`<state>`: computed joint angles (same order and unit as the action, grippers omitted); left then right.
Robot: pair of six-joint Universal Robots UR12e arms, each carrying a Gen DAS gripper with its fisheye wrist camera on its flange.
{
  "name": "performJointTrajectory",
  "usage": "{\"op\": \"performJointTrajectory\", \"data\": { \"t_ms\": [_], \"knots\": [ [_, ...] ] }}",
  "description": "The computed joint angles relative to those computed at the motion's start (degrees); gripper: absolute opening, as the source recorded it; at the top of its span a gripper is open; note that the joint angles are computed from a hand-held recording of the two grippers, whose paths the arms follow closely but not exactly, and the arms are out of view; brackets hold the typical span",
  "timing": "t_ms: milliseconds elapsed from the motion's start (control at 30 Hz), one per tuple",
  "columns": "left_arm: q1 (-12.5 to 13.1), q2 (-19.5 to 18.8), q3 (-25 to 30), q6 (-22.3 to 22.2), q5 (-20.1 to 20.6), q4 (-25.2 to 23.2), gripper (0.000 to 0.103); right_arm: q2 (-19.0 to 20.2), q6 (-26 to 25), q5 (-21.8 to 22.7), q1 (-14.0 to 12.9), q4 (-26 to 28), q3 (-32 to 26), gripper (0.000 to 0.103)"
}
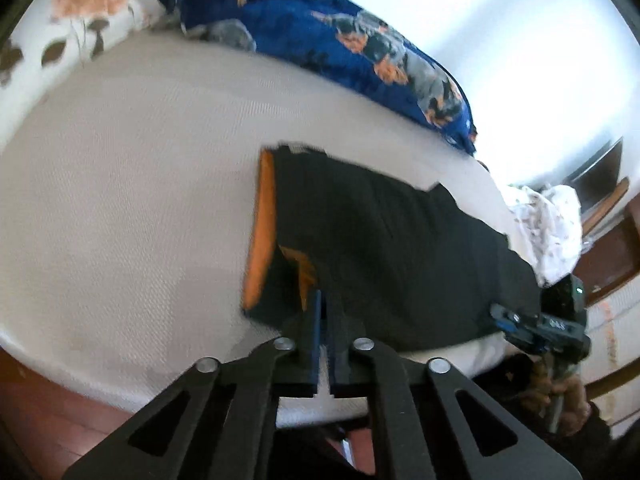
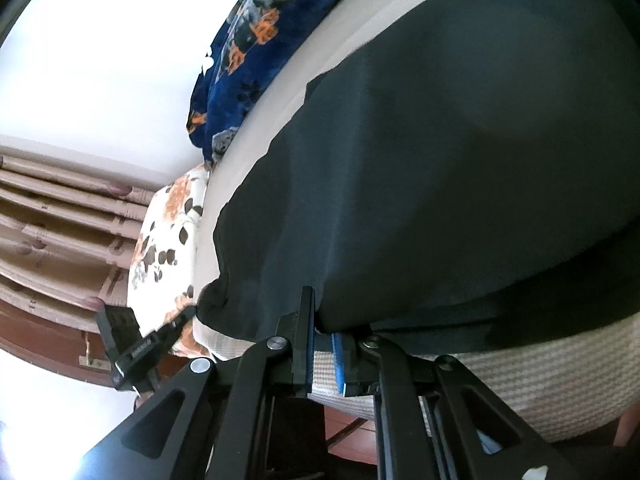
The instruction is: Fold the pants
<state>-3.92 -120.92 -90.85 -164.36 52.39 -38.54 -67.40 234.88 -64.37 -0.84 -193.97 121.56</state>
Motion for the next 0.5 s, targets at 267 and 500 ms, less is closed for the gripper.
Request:
{"op": "performJointTrajectory", "data": {
  "t_ms": [267, 500],
  "knots": [
    [-0.35, -1.10, 0.36, -1.00, 5.80, 2.34, 0.000, 0.27, -0.57, 0.35, 0.23, 0.73, -0.17, 0.011],
    [0.05, 1.55, 0.17, 3.22, 6.92, -6.30, 0.021, 0.47, -0.65, 0.73, 0.16, 0.09, -0.14, 0.011]
  ]
}}
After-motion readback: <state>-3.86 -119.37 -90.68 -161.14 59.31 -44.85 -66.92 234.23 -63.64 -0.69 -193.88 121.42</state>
